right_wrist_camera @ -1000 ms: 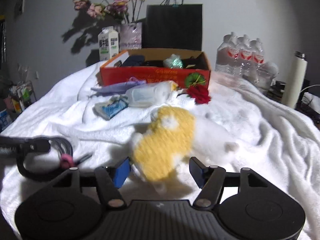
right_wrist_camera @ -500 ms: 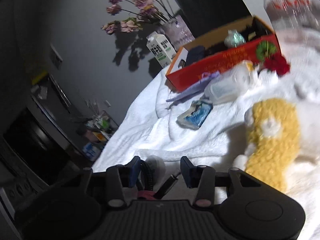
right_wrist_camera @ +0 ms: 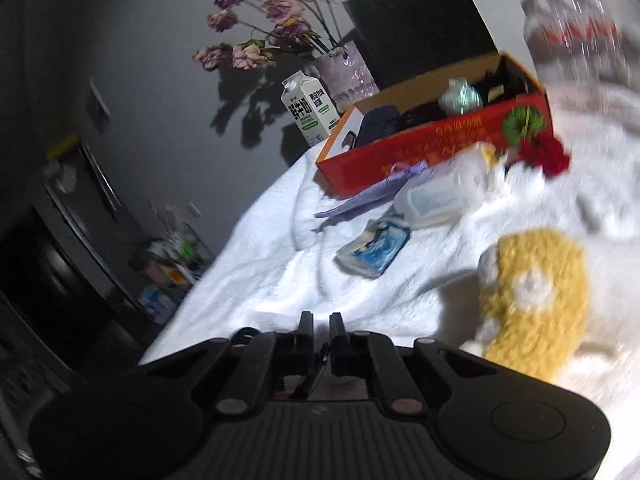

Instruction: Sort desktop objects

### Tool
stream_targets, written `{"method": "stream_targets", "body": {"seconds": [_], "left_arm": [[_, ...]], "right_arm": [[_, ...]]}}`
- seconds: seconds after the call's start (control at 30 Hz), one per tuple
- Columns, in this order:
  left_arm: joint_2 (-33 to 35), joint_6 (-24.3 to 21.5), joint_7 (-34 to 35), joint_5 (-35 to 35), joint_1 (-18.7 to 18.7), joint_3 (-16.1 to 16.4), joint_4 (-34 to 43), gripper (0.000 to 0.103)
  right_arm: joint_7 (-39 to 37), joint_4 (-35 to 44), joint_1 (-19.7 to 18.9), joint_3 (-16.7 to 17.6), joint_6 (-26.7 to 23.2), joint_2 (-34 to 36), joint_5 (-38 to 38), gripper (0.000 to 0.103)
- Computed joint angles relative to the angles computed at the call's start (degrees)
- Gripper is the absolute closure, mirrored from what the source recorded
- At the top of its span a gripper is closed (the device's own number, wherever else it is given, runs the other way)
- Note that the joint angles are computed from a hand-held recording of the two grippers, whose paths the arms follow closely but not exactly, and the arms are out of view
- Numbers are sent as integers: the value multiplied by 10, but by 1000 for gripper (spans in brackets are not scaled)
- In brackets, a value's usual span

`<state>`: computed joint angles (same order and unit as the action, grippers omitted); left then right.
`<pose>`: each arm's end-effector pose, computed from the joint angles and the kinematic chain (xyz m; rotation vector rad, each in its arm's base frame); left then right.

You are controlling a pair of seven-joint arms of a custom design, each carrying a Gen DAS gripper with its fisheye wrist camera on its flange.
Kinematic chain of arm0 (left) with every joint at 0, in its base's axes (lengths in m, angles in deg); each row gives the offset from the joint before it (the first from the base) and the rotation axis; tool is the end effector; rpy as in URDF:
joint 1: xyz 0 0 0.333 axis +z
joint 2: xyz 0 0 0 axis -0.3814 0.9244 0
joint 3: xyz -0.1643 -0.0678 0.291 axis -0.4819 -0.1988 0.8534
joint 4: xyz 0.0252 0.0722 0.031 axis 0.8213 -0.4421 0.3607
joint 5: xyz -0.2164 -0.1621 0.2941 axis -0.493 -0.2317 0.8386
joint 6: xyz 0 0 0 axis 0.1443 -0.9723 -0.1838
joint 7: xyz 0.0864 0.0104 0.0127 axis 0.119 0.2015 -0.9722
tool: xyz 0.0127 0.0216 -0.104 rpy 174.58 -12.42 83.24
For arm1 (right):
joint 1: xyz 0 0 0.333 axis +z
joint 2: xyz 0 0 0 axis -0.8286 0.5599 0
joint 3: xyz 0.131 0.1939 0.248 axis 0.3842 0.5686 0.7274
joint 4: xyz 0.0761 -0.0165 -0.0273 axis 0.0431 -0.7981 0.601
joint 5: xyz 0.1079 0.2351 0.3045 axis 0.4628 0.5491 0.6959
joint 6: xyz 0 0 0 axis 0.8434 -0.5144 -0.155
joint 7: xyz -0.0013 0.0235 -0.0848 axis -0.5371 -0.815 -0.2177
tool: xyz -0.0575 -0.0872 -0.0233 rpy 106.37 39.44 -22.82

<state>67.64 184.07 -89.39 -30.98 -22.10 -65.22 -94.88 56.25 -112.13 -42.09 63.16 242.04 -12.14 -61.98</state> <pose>0.7052 -0.1725 0.3092 -1.1716 2.2018 -1.4348 0.6381 0.1611 0.3187 -1.2344 1.7091 -0.5067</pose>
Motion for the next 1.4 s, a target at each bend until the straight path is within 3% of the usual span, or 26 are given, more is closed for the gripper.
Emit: {"method": "stream_targets", "body": {"seconds": [0.07, 0.1, 0.17, 0.23, 0.33, 0.43, 0.5, 0.53, 0.57, 0.63, 0.73, 0.8, 1.0, 1.1, 1.2, 1.27, 1.4], "left_arm": [[-2, -12, -33, 12, 8, 4, 0, 90], [-3, -10, -50, 17, 10, 6, 2, 90], [0, 33, -64, 13, 3, 10, 14, 90], [10, 74, -105, 41, -8, 19, 30, 90], [24, 109, -202, 114, -24, 33, 42, 90], [29, 117, -273, 174, -33, 43, 41, 90], [29, 124, -280, 187, -25, 31, 36, 90], [29, 134, -274, 187, -19, 20, 34, 90], [29, 147, -265, 186, -13, 8, 32, 89], [27, 168, -253, 190, -1, -15, 22, 89], [20, 177, -265, 215, 9, -33, 4, 89], [14, 184, -269, 226, 19, -51, -9, 89], [6, 189, -216, 228, 91, -158, -48, 89], [9, 199, -207, 241, 111, -194, -56, 89], [12, 206, -230, 271, 108, -198, -47, 88], [17, 199, -261, 301, 89, -182, -23, 88], [27, 134, -387, 406, 6, -81, 61, 88]], "right_arm": [[-122, 5, 80, -59, -22, -7, 131, 87], [-126, -1, 90, -68, -19, -11, 136, 83], [-80, -19, 70, -61, -12, -21, 72, 71], [-152, -8, 110, -87, -62, -22, 124, 69], [-215, 28, 194, -159, -104, 10, 190, 53], [-266, 76, 316, -282, -131, 69, 263, 41], [-271, 110, 382, -361, -175, 117, 295, 44], [-261, 118, 386, -371, -183, 127, 283, 51], [-255, 125, 383, -371, -200, 129, 274, 63], [-237, 121, 386, -372, -204, 128, 265, 65], [-216, 73, 354, -324, -164, 76, 231, 65], [-219, 33, 392, -351, -136, 56, 253, 65], [-286, -59, 495, -410, -58, 1, 373, 65], [-322, -70, 517, -423, -43, -7, 428, 65], [-333, -73, 492, -401, -20, -22, 431, 65], [-332, -73, 460, -380, -5, -35, 411, 65], [-353, -38, 397, -360, -2, -39, 375, 65]]}}
